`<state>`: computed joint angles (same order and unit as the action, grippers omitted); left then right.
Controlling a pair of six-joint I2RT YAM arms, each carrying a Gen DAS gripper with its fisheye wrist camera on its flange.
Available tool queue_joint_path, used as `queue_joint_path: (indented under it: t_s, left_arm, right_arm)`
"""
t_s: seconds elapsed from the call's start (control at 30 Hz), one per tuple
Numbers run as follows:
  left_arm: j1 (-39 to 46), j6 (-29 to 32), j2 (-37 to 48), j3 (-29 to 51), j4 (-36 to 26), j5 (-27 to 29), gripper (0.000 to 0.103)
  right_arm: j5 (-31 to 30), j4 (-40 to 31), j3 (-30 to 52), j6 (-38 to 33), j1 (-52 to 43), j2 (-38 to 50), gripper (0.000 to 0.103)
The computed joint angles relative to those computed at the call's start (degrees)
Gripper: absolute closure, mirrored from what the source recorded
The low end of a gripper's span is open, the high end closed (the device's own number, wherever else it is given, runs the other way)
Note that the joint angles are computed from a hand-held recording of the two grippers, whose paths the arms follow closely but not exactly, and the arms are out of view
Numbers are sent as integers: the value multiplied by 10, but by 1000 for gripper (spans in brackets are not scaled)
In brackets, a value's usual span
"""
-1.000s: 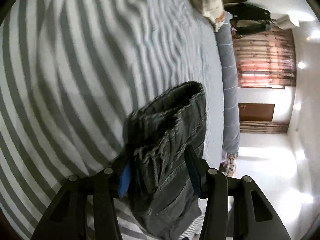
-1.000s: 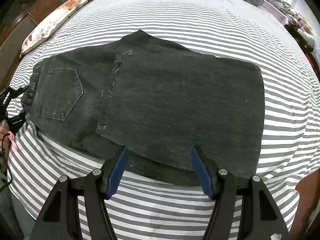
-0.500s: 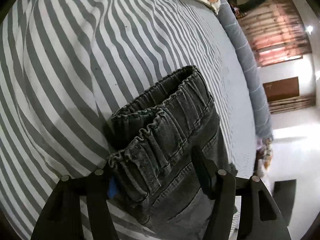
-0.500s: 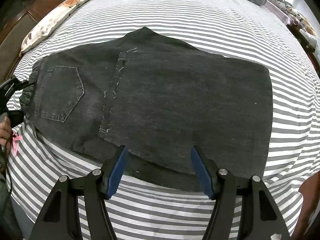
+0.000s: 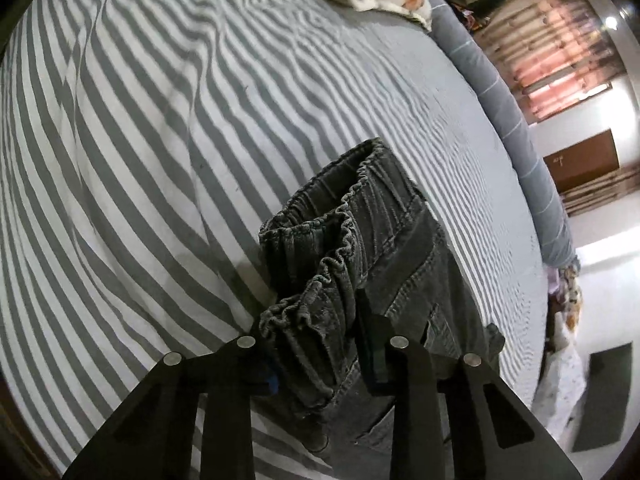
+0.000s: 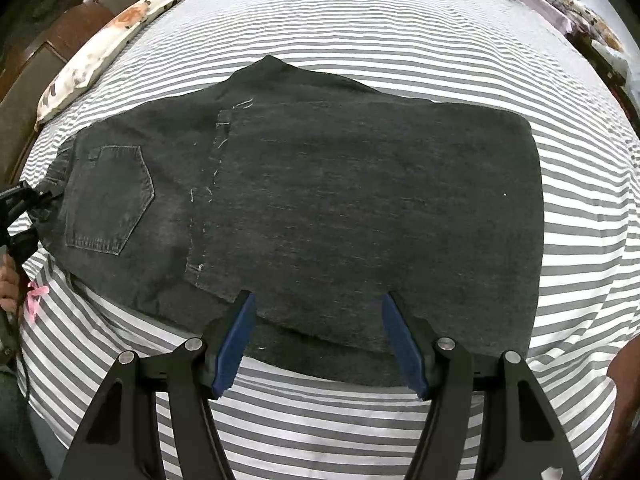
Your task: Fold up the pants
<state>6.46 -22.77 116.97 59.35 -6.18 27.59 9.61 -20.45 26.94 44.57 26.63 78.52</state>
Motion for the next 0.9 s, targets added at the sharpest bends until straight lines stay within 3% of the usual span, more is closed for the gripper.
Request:
queue_joint_path:
  t_s: [0.13,0.43,0.63,0.9]
  left_arm:
    - [-12,10,-41,-35,29,-14,76]
    - [-38,28,-116,-84,74,28,79]
    - [-73,45,-161,-70,48,42,79]
    - [-194,74,-246,-52,5,6,80]
  right_arm:
    - [-5,5,-19,4,-8,-26,40]
    - [-34,5,-49,-13,-56,-100,40]
    - [-53,10,-60,-25,-84,-129,40]
    - [-91,-15,-86,-60,-166,-213,40]
